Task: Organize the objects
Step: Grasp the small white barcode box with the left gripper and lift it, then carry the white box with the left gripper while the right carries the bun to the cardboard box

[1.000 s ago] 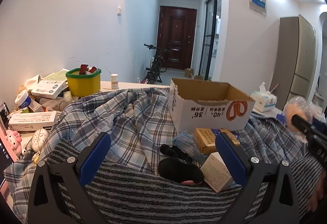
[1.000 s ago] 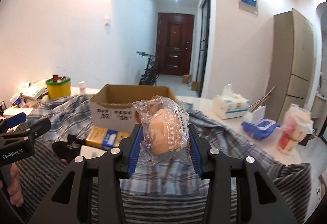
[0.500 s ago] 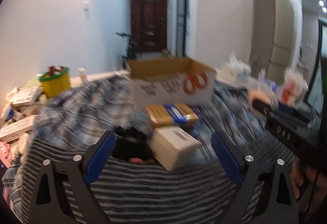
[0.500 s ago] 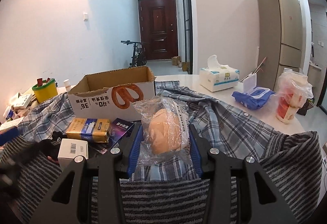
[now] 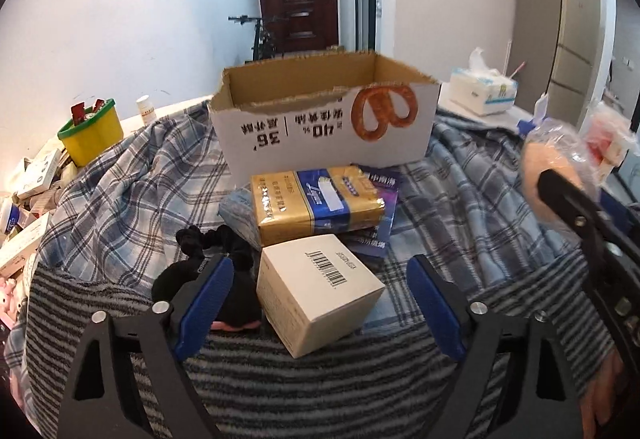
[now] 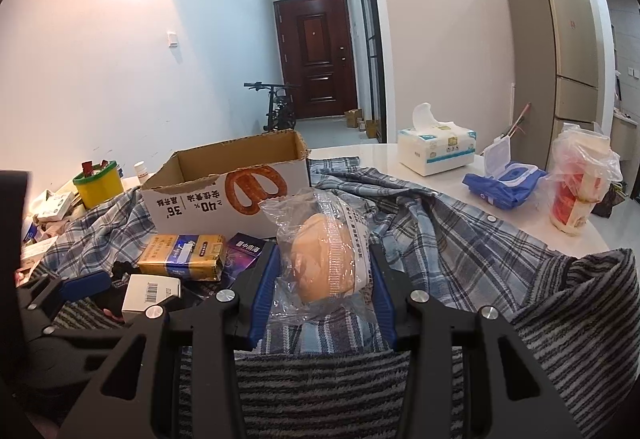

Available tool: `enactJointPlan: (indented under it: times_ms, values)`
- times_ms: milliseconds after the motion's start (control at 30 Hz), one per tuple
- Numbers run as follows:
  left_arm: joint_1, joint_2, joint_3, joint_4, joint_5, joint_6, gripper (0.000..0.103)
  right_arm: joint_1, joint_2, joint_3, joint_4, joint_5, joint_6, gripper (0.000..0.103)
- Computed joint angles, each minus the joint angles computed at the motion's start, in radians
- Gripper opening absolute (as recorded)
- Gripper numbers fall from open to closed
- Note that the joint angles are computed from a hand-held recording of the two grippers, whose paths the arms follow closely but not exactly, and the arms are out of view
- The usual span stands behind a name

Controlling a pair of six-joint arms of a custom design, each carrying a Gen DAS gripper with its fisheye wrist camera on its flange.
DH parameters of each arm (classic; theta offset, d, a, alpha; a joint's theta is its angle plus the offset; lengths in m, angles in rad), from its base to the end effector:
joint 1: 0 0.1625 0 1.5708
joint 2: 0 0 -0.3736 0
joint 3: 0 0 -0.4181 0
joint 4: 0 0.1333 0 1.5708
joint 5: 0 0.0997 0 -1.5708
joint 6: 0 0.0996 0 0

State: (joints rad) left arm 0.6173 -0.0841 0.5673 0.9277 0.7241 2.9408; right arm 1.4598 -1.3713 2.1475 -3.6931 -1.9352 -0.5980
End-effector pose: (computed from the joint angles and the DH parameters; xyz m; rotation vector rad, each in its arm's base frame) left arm -0.4134 -0.5484 -0.0814 0.8043 2.2717 -0.7538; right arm 0.0434 -0.4932 0.3122 0.1967 -2.0078 1.3647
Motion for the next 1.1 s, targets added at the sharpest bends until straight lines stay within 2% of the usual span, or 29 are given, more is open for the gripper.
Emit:
enactJointPlan:
  times_ms: [167,233,333,533,667,733,833,933,1100]
  values:
    - [0.024,0.135,-0.218,0.178,0.022,-0.047,0.078,-0.001,-0.002,-0.001,0.009,0.001,0.003,0.043]
    - [0.025,0.149,-0.236,0.192,0.016,-0.055,0.071,-0.003,-0.005,-0.001,0.017,0.002,0.01,0.043]
    - [0.028,0.135,-0.215,0.177,0.031,-0.057,0.071,-0.005,-0.008,-0.001,0.027,0.004,0.018,0.043]
    - [0.026,-0.014,0.013,0.018,0.074,-0.024,0.07,-0.003,-0.006,-0.003,0.034,-0.003,0.023,0.043]
    - [0.022,-0.174,0.242,-0.169,0.094,0.032,0.07,-0.001,-0.003,-0.006,0.036,-0.009,0.023,0.043]
    - [0.015,-0.247,0.346,-0.263,0.08,0.066,0.07,-0.001,-0.004,-0.005,0.036,-0.008,0.02,0.043]
    - [-0.002,-0.346,0.49,-0.416,0.03,0.146,0.07,0.001,-0.003,0.0,0.02,-0.001,0.006,0.043]
    - [-0.011,-0.438,0.619,-0.594,-0.004,0.276,0.07,0.011,-0.002,0.011,-0.011,0.018,-0.02,0.043]
    - [-0.004,-0.533,0.744,-0.801,0.015,0.405,0.07,0.021,-0.015,0.034,0.007,0.088,-0.007,0.042]
